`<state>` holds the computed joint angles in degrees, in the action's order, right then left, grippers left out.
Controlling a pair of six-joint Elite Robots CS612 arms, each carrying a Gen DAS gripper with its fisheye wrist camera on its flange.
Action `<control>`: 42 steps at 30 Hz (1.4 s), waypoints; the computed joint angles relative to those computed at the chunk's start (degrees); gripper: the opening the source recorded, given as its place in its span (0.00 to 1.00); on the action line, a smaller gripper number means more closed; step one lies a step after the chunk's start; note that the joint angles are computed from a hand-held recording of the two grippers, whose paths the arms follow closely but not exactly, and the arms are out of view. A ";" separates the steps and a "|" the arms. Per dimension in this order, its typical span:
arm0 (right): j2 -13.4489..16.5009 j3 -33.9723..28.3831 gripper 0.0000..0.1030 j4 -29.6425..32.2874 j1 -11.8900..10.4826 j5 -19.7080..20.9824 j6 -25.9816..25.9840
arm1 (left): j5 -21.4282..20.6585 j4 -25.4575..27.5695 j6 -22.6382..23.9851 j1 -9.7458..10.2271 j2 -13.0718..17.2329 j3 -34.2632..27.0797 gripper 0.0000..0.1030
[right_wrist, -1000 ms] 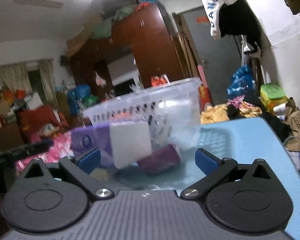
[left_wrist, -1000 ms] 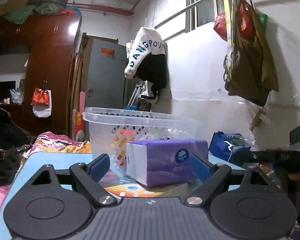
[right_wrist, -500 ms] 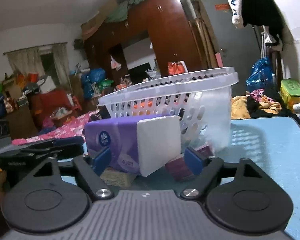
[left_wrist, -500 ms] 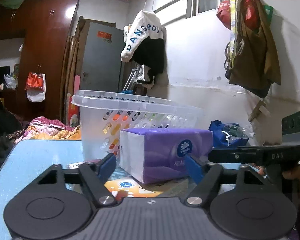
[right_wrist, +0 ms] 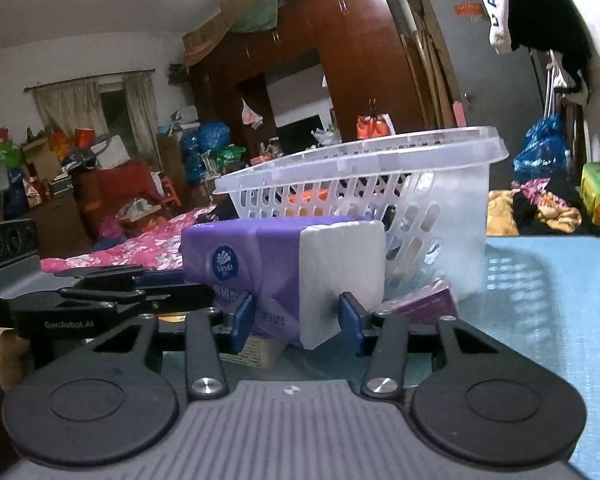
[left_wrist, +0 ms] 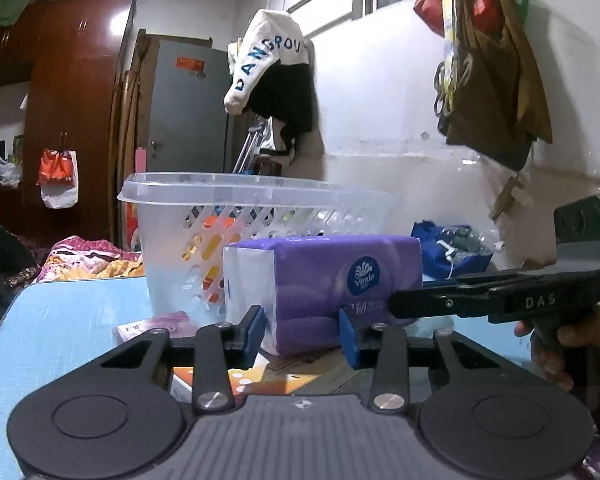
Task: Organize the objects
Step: 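Close both grippers on the purple tissue pack, then lift the tissue pack over the basket and open both grippers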
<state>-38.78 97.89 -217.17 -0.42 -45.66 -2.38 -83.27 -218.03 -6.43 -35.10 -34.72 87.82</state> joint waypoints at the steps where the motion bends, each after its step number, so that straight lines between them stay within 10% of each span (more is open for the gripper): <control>1: 0.04 0.07 0.47 -0.64 -0.01 -0.12 0.14 | -0.04 -0.60 0.09 -0.02 0.06 0.06 0.41; 22: -2.34 0.51 0.44 -11.67 0.43 -1.46 -0.77 | 0.33 -12.55 5.74 -1.23 -1.95 1.85 0.36; 42: -2.15 -6.75 0.44 -2.73 2.01 -8.00 -2.64 | 0.16 0.10 7.46 0.72 -1.85 -8.19 0.36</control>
